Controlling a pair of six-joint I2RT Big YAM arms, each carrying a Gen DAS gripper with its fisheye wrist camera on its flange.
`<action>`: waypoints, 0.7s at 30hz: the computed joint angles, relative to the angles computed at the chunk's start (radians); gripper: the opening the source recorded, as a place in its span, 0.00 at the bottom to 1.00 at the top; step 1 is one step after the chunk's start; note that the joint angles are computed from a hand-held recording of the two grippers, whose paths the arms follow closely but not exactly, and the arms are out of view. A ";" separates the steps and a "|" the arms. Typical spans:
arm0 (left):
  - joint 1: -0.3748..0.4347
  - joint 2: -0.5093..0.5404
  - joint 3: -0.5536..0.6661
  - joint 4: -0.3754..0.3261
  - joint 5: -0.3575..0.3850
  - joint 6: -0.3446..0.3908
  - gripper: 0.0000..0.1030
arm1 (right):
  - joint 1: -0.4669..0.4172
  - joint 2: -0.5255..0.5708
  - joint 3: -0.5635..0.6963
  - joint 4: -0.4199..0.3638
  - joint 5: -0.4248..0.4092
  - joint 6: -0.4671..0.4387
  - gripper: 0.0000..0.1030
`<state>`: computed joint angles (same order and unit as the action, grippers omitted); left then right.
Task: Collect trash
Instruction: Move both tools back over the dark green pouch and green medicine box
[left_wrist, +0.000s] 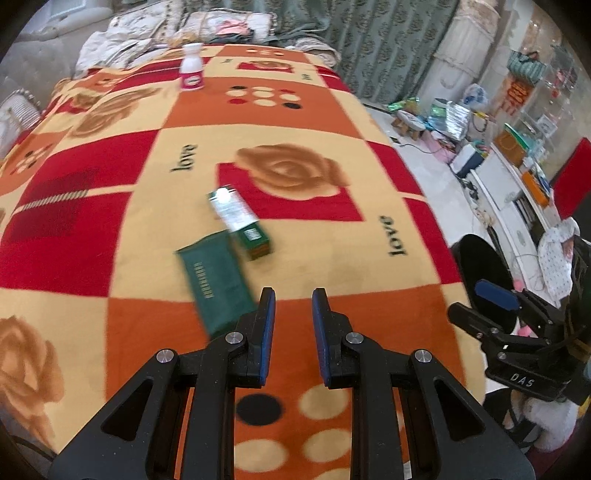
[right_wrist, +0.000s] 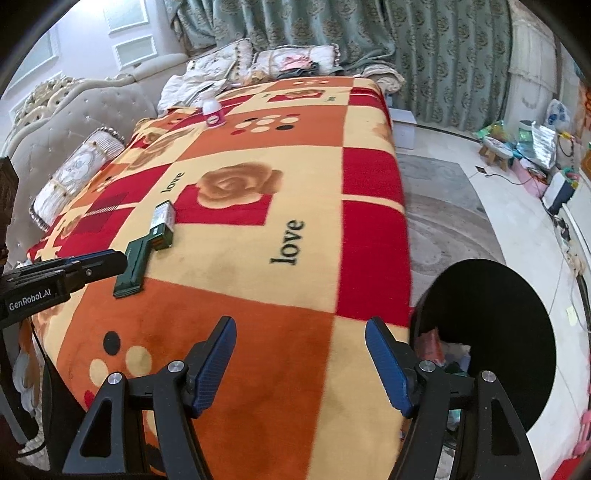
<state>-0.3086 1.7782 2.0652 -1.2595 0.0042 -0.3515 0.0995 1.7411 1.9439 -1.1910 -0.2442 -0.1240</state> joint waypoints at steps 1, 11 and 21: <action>0.008 -0.009 -0.014 0.002 -0.001 0.000 0.18 | 0.003 0.001 0.000 -0.001 -0.001 -0.001 0.68; 0.077 -0.071 -0.128 0.018 0.024 -0.016 0.18 | 0.043 0.020 0.012 -0.010 -0.024 0.006 0.69; 0.088 -0.023 -0.098 0.042 0.077 -0.056 0.21 | 0.075 0.048 0.035 -0.033 -0.034 0.003 0.70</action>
